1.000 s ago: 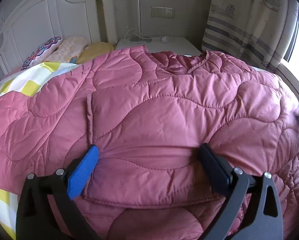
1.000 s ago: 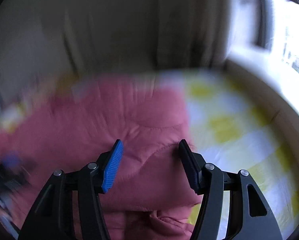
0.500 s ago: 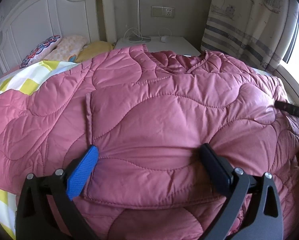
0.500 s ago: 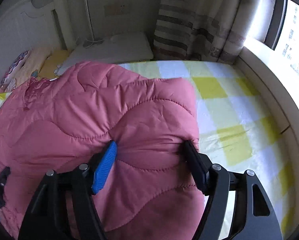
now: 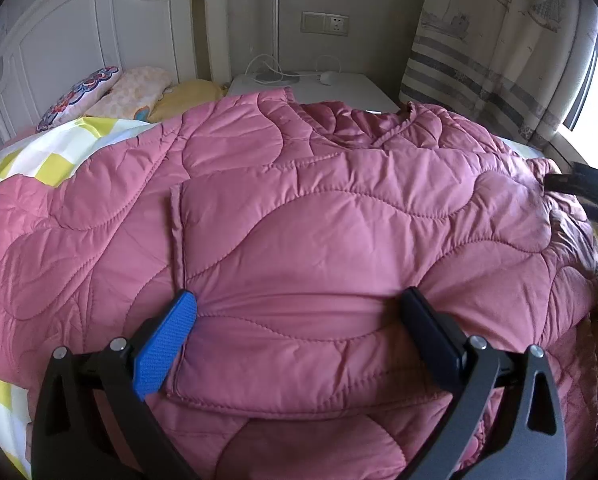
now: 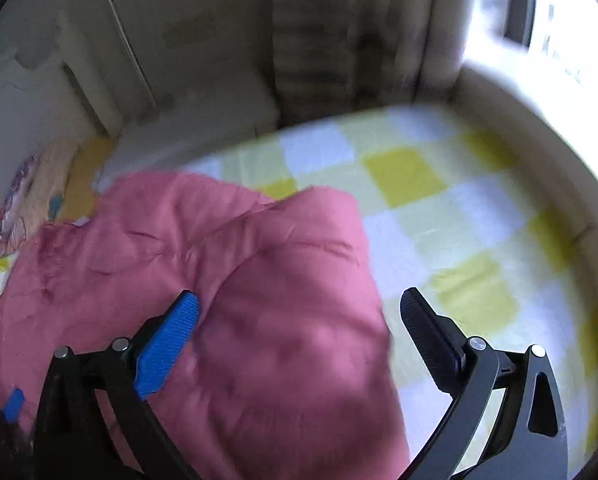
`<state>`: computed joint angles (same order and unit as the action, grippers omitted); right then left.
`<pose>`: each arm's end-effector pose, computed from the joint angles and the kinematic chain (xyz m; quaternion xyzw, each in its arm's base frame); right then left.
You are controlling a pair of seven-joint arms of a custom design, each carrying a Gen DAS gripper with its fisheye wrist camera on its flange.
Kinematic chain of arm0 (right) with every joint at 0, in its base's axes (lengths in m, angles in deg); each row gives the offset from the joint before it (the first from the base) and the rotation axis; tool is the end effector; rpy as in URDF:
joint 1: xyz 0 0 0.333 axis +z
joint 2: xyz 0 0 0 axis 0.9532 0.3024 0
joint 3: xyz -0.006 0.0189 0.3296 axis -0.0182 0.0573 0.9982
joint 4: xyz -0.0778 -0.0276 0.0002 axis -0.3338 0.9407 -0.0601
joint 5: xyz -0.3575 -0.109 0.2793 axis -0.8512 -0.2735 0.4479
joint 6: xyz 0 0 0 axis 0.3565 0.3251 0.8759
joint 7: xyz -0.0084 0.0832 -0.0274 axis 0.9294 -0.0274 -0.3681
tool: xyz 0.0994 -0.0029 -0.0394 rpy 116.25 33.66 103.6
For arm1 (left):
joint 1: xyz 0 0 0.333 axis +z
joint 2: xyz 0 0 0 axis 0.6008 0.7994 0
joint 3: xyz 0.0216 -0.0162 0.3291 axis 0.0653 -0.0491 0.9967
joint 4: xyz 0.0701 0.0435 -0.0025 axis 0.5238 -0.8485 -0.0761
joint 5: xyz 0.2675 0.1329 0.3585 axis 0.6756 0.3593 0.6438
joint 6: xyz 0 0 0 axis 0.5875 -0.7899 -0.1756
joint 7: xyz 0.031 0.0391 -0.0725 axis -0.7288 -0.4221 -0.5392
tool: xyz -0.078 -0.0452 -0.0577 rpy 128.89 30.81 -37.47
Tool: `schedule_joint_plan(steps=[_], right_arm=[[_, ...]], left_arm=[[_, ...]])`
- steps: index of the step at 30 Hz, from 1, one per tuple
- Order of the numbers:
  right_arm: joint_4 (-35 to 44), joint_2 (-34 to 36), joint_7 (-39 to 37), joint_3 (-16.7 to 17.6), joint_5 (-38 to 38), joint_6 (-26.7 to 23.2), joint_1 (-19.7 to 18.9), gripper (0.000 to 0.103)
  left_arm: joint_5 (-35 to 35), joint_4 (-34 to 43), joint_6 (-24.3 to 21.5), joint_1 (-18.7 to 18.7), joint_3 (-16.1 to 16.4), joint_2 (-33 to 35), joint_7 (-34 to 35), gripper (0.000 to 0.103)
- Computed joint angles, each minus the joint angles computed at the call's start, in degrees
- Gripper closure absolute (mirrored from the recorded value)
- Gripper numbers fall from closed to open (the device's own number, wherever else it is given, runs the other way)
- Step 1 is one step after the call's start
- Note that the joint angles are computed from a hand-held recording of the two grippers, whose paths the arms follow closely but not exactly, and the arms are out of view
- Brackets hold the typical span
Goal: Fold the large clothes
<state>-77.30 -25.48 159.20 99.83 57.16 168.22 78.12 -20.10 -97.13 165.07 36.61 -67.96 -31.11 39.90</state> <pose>0.4780 0.1675 0.5292 -0.5554 0.7445 -0.2634 0.2606 0.5043 0.0124 0.4871 -0.6413 0.6892 -0.2604 0.2144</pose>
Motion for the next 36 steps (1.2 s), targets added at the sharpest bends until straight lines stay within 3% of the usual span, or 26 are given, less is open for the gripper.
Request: schedule_joint_plan(steps=[1, 3, 4, 6, 7, 11, 15, 17, 18, 20, 21, 24, 26, 29, 33, 36], right_arm=[[-2.22, -3.39, 1.89, 2.47, -2.49, 0.97, -0.96, 0.006], [-5.71, -7.53, 2.5, 2.36, -6.06, 2.56, 1.92, 0.005], [-6.12, -7.79, -1.76, 2.95, -3.89, 2.1, 2.36, 0.005], [-4.05, -3.88, -12.64, 0.27, 0.67, -4.16, 7.72, 0.005], [-4.35, -3.58, -14.41, -0.37, 1.59, -5.11, 8.64, 0.005], [-7.35, -9.14, -11.39, -0.19, 6.1, -5.28, 8.41, 0.005], [-14.4, -20.16, -5.69, 3.99, 6.47, -2.64, 7.85, 0.005], [-14.72, -19.46, -5.94, 6.63, 5.01, -6.96, 7.65, 0.005], [-13.66, -16.86, -8.18, 6.15, 7.85, -10.0, 7.85, 0.005], [-13.81, -17.09, -4.91, 5.29, 5.84, -8.54, 8.15, 0.005], [-14.03, -17.7, -3.38, 5.64, 5.4, -8.85, 7.48, 0.005], [-14.58, -18.04, -3.92, 3.65, 6.2, -8.83, 8.49, 0.005], [-15.11, -18.65, -3.67, 3.81, 5.67, -8.42, 8.23, 0.005], [-15.52, -19.22, -4.29, 3.37, 5.93, -8.32, 8.71, 0.005], [-15.59, -18.68, -4.27, 2.99, 6.89, -6.91, 8.78, 0.005], [-16.07, -18.63, -4.65, 2.75, 7.15, -6.16, 8.52, 0.005]], left_arm=[[-0.03, -0.03, 0.03, -0.03, 0.04, -0.01, 0.03, 0.002], [-0.04, 0.08, 0.05, -0.07, 0.05, 0.11, 0.0, 0.002], [-0.01, 0.13, 0.01, -0.05, 0.03, 0.14, -0.03, 0.002], [0.06, 0.0, 0.05, -0.02, 0.01, 0.04, -0.05, 0.002], [-0.04, 0.01, 0.06, -0.09, 0.1, 0.05, 0.01, 0.002], [-1.26, 0.04, 0.02, -0.74, 0.89, 0.06, 0.93, 0.002], [-2.47, 0.11, -0.04, -1.05, 1.29, 0.1, 1.68, 0.002], [-2.54, 0.1, 0.0, -0.9, 1.15, 0.1, 1.75, 0.002], [-2.6, 0.01, 0.14, -0.87, 1.1, 0.04, 1.8, 0.002], [-2.96, -0.56, 0.87, -0.99, 1.24, -0.55, 2.07, 0.002], [-3.87, -1.08, 1.8, -1.85, 2.19, -1.16, 2.76, 0.002], [-13.4, -3.11, 5.19, -7.4, 9.36, -4.93, 9.07, 0.002], [-17.19, -5.26, 8.0, -6.68, 11.87, -9.13, 6.95, 0.002], [-26.44, -9.43, 13.32, -8.32, 20.88, -18.92, 6.95, 0.002], [-27.36, -12.27, 15.77, 1.32, 24.22, -25.25, -0.7, 0.003], [-26.1, -10.96, 14.59, 11.75, 23.87, -22.06, -9.56, 0.003]])
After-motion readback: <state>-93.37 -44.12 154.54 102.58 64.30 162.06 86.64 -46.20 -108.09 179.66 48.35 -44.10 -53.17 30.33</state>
